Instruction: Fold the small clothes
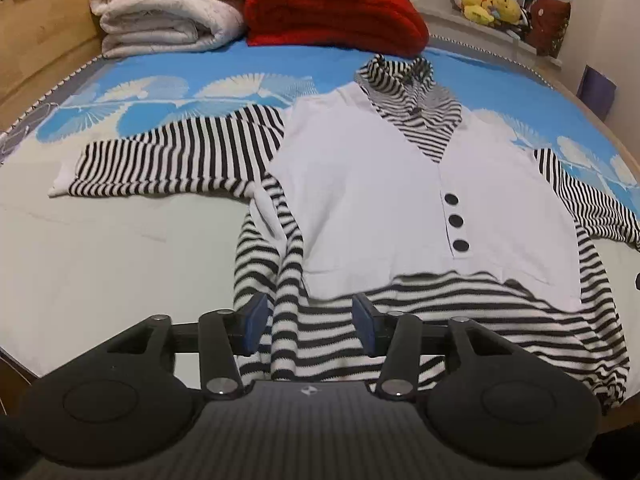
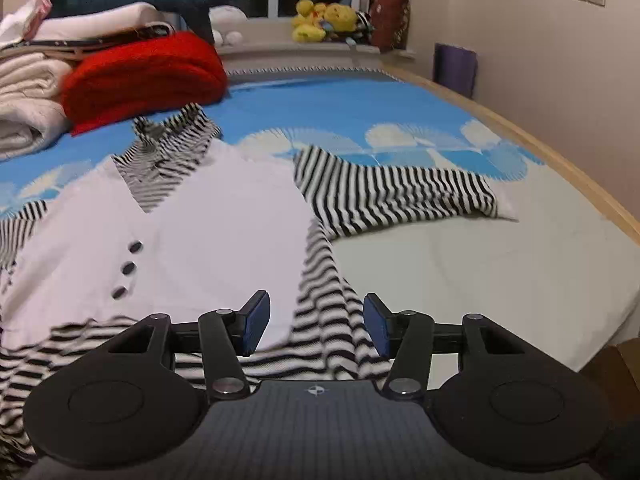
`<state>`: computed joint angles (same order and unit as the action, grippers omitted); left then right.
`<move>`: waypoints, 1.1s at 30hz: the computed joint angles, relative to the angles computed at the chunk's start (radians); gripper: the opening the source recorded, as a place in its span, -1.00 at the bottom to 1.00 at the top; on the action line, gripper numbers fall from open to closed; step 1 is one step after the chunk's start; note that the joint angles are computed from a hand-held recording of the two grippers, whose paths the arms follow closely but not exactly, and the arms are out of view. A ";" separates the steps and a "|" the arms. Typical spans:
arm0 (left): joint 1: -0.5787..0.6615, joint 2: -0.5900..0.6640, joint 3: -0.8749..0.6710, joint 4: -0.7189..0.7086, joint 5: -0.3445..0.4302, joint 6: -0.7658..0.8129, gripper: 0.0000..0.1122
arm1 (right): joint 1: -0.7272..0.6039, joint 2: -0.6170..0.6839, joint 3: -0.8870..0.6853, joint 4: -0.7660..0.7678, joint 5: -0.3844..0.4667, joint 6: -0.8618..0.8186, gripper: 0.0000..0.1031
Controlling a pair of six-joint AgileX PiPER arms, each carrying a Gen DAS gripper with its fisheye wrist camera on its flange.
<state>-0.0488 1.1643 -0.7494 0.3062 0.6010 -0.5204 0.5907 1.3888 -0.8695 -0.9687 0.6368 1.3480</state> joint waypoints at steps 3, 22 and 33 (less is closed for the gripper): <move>0.059 0.006 -0.022 -0.086 0.001 0.090 0.15 | 0.027 0.005 -0.042 -0.005 0.036 -0.005 0.04; 0.433 0.266 -0.613 -0.649 0.127 0.797 -0.26 | 0.029 0.250 -0.765 0.330 0.077 -0.596 0.20; 0.659 0.899 -1.112 -0.510 0.325 0.483 -0.60 | -0.106 0.549 -1.003 0.698 0.075 -1.025 0.44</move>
<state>0.6103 2.0628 -1.8616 -0.2038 0.9261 -0.0369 0.4847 1.9382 -1.8728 -0.2707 0.7116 0.3231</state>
